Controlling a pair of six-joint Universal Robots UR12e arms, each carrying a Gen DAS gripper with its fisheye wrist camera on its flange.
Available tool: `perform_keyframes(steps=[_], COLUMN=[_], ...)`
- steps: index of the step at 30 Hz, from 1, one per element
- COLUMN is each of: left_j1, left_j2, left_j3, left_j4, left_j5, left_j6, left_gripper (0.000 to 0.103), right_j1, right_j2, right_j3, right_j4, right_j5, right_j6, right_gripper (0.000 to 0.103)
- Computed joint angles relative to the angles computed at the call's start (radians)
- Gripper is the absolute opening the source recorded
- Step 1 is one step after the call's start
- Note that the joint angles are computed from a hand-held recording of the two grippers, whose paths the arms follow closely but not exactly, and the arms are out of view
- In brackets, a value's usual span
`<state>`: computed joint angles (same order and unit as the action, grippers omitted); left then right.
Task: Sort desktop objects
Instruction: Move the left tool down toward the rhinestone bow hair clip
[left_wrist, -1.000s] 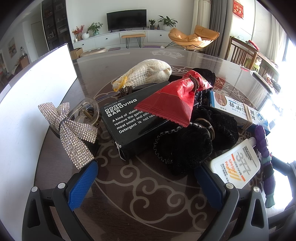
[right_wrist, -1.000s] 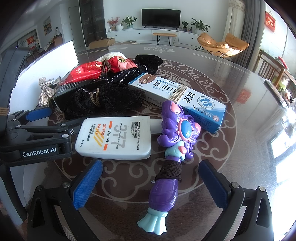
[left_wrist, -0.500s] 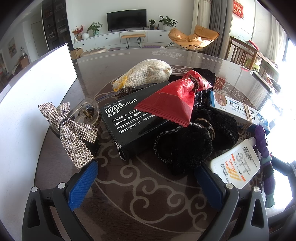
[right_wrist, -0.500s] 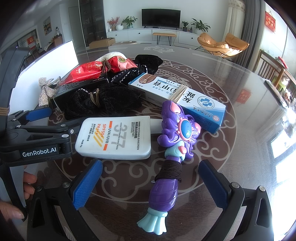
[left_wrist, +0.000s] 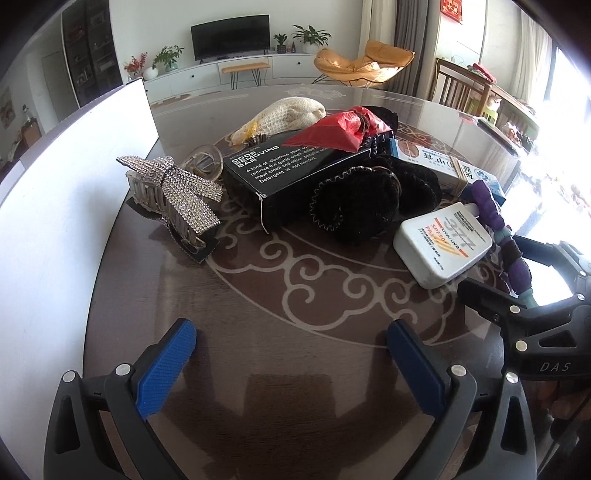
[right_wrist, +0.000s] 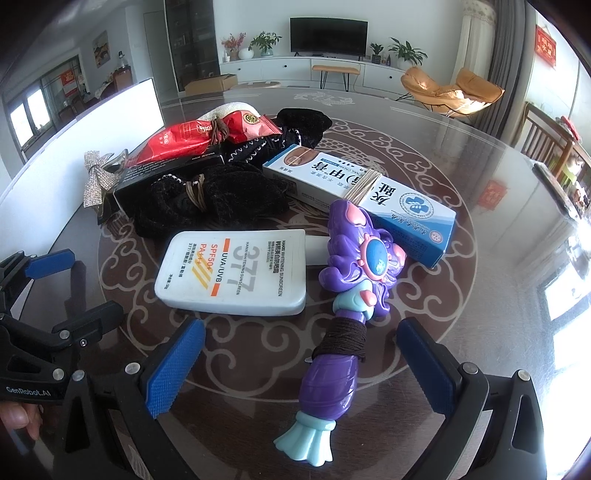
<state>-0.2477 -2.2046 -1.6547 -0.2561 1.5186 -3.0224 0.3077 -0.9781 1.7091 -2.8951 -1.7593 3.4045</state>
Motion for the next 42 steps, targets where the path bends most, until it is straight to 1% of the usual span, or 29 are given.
perform_keyframes(steps=[2, 3, 5, 7, 9, 10, 12, 13, 15, 16, 17, 18, 19, 20, 21, 22, 23, 26, 28, 30, 31, 32, 33, 36, 38, 39, 40, 41, 42], left_j1=[0.001, 0.000, 0.000, 0.015, 0.027, 0.028, 0.022, 0.015, 0.012, 0.018, 0.023, 0.023, 0.023, 0.028, 0.036, 0.043, 0.055, 0.086, 0.090, 0.093, 0.093, 0.091, 0.089, 0.071, 0.057, 0.053, 0.050, 0.051, 0.054], left_j2=[0.002, 0.002, 0.002, -0.001, -0.009, -0.017, -0.041, -0.056, -0.079, -0.083, -0.081, -0.077, -0.071, -0.062, -0.050, -0.037, -0.023, 0.017, 0.036, 0.045, 0.046, 0.045, 0.041, 0.022, -0.003, -0.017, -0.031, -0.047, -0.060], left_j3=[0.003, 0.003, -0.002, 0.008, 0.034, 0.054, 0.108, 0.137, 0.170, 0.163, 0.146, 0.130, 0.112, 0.093, 0.070, 0.048, 0.026, -0.051, -0.087, -0.102, -0.101, -0.094, -0.080, -0.026, 0.034, 0.063, 0.097, 0.134, 0.166], left_j4=[-0.011, -0.001, 0.061, 0.096, 0.095, 0.086, 0.041, 0.011, -0.025, 0.002, 0.047, 0.089, 0.120, 0.141, 0.155, 0.154, 0.141, 0.115, 0.093, 0.107, 0.108, 0.114, 0.126, 0.181, 0.199, 0.200, 0.179, 0.138, 0.089], left_j5=[-0.002, 0.012, 0.042, 0.007, -0.032, -0.027, 0.008, 0.035, 0.060, 0.029, 0.014, 0.021, 0.026, 0.008, -0.026, -0.059, -0.116, -0.264, -0.287, -0.291, -0.286, -0.276, -0.264, -0.180, -0.108, -0.076, -0.054, -0.047, -0.060], left_j6=[-0.014, -0.034, -0.092, -0.170, -0.249, -0.278, -0.306, -0.308, -0.303, -0.299, -0.296, -0.287, -0.273, -0.255, -0.235, -0.211, -0.192, -0.137, -0.119, -0.119, -0.127, -0.143, -0.161, -0.171, -0.163, -0.161, -0.158, -0.154, -0.152], left_gripper=[0.103, 0.103, 0.103, 0.103, 0.103, 0.103, 0.103, 0.103, 0.102, 0.094, 0.080, 0.072, 0.058, 0.046, 0.041, 0.033, 0.032, 0.032, 0.032, 0.035, 0.040, 0.047, 0.050, 0.067, 0.089, 0.094, 0.101, 0.102, 0.102], right_j1=[0.001, 0.000, 0.000, 0.000, 0.001, 0.001, 0.001, 0.001, 0.001, 0.001, 0.001, 0.001, 0.001, 0.001, 0.001, 0.001, 0.001, 0.002, 0.002, 0.002, 0.002, 0.001, 0.001, 0.001, 0.002, 0.002, 0.003, 0.003, 0.003], right_j2=[-0.001, -0.001, 0.001, 0.001, 0.002, 0.002, 0.002, 0.002, 0.002, 0.003, 0.002, 0.002, 0.002, 0.002, 0.002, 0.002, 0.002, 0.002, 0.002, 0.002, 0.002, 0.002, 0.000, 0.000, 0.001, 0.001, 0.002, 0.001, 0.001], right_j3=[0.001, 0.001, -0.002, -0.002, -0.003, -0.003, -0.003, -0.003, -0.003, -0.003, -0.003, -0.003, -0.003, -0.003, -0.002, -0.002, -0.002, -0.002, -0.003, -0.003, -0.003, -0.002, 0.002, 0.003, 0.001, 0.001, 0.000, 0.000, 0.000], right_j4=[0.001, -0.001, 0.000, 0.001, 0.000, 0.000, 0.001, 0.001, 0.000, 0.000, 0.001, 0.001, 0.001, 0.001, 0.000, 0.000, 0.000, 0.000, 0.000, 0.000, 0.000, -0.002, -0.004, -0.006, -0.005, -0.004, -0.003, -0.003, -0.003], right_j5=[0.002, 0.005, 0.004, 0.002, 0.002, 0.002, 0.002, 0.002, 0.002, 0.002, 0.002, 0.002, 0.002, 0.002, 0.001, 0.001, 0.001, 0.001, 0.001, 0.001, 0.001, 0.004, 0.007, 0.011, 0.007, 0.007, 0.006, 0.006, 0.006], right_j6=[-0.010, -0.009, -0.010, -0.011, -0.010, -0.010, -0.010, -0.010, -0.010, -0.010, -0.010, -0.010, -0.010, -0.010, -0.010, -0.010, -0.010, -0.009, -0.009, -0.009, -0.009, -0.008, -0.016, -0.020, -0.019, -0.018, -0.018, -0.019, -0.018], right_gripper=[0.103, 0.103, 0.103, 0.103, 0.103, 0.103, 0.103, 0.103, 0.103, 0.103, 0.103, 0.103, 0.103, 0.103, 0.103, 0.103, 0.103, 0.103, 0.103, 0.103, 0.103, 0.103, 0.103, 0.103, 0.103, 0.103, 0.103, 0.103, 0.103])
